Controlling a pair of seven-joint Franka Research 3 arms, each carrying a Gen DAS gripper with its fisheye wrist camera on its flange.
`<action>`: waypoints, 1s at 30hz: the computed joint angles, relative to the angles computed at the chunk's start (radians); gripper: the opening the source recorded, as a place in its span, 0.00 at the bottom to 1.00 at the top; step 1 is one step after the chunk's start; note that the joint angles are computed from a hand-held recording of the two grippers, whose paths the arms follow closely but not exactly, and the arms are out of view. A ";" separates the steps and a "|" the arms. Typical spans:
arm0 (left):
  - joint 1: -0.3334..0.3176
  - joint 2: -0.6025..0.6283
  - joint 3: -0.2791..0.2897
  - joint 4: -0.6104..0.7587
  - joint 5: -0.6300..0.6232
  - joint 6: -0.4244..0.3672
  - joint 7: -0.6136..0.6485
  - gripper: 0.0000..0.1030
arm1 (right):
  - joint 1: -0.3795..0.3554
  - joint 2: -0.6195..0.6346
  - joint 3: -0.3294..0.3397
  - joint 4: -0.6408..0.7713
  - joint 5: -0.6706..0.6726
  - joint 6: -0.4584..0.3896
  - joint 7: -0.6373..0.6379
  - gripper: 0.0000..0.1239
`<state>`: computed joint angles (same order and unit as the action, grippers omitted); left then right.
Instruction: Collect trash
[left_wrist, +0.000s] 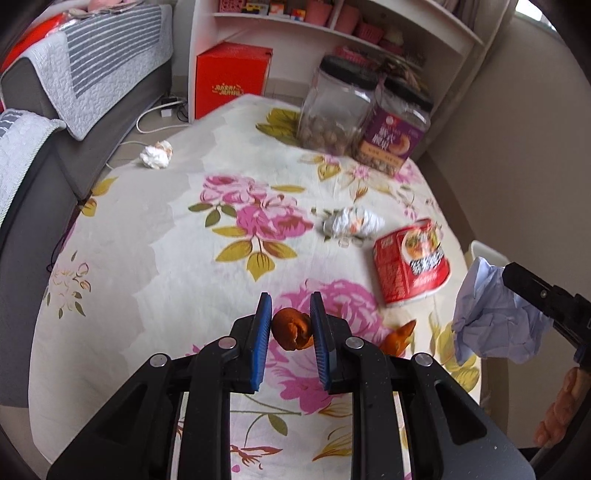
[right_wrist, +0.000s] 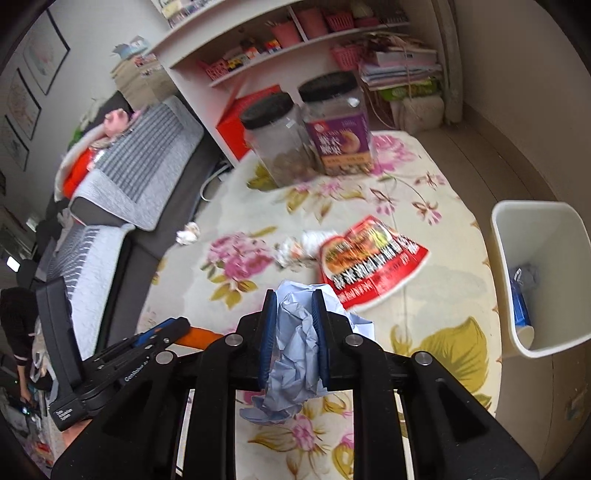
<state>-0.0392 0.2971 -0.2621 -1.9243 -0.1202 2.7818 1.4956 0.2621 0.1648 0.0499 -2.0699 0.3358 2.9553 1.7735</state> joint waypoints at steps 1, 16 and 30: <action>-0.002 -0.003 0.003 -0.001 0.003 0.008 -0.007 0.21 | 0.003 -0.001 -0.002 0.002 -0.006 0.006 0.004 0.15; -0.055 -0.014 0.045 0.017 0.176 0.104 -0.183 0.21 | 0.007 -0.026 -0.019 -0.004 -0.049 0.076 0.002 0.15; -0.136 0.038 0.084 0.113 0.358 0.019 -0.320 0.19 | -0.055 -0.093 -0.046 -0.084 -0.046 0.131 0.019 0.15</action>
